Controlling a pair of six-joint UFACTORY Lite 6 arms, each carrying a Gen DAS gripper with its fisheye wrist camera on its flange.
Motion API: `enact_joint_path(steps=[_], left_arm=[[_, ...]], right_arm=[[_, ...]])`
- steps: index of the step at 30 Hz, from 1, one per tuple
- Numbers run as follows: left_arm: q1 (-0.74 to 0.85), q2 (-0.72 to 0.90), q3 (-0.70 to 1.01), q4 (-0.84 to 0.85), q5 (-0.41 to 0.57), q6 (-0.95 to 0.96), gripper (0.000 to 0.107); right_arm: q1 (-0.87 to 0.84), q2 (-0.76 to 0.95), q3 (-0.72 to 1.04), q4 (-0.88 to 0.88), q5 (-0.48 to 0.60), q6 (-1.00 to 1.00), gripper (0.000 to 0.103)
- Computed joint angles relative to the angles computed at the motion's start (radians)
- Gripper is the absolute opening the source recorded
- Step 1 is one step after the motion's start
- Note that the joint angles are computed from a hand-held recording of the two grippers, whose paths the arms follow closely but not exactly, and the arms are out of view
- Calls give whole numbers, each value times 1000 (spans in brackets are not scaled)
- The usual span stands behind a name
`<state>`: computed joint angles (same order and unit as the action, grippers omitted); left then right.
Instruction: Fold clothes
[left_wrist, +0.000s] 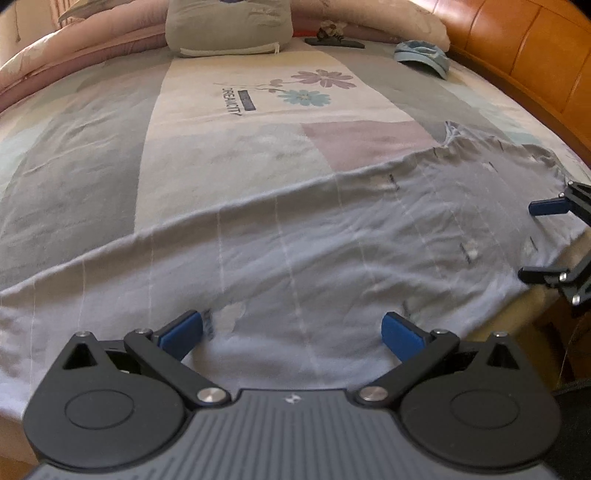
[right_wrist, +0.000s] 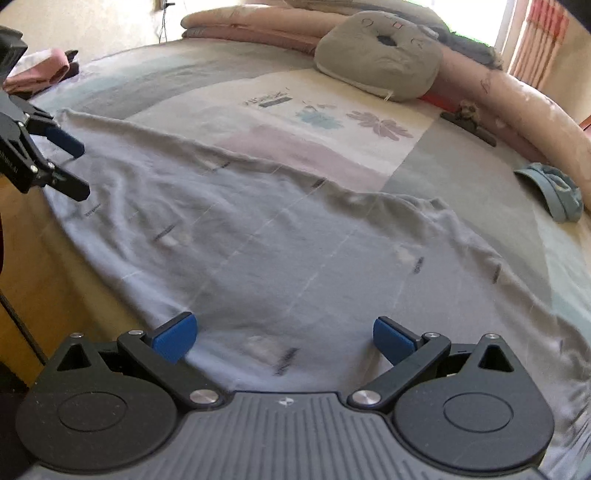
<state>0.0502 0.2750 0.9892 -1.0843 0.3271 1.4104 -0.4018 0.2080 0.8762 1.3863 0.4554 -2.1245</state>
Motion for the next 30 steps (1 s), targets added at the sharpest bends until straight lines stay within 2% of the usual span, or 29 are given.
enact_joint_path(steps=[4,10,15,18,23,24,27,30], left_arm=[[74,-22,-10,-52,72,104,102],[157,-2,-9,-87,76,195,102],[265,-43,-54,-108,137,251,102],[313,-35,-30,-165,155,299,102],[359,46,35,-148,148,247,102],[376,41,19,-178,161,285,102],[403,32,20,-145,185,261,102],[409,57,85,-167,174,267,102]], right_arm=[[35,-41,9,-102,-31,191,103],[197,-5,61,-27,-122,242,103],[267,49,104,-203,-167,467,103],[286,78,162,-380,-167,672,103],[342,88,198,-395,-197,688,103],[348,93,207,-410,-193,706,103],[367,127,237,-552,-186,841,103],[361,144,258,-580,-165,883,103]])
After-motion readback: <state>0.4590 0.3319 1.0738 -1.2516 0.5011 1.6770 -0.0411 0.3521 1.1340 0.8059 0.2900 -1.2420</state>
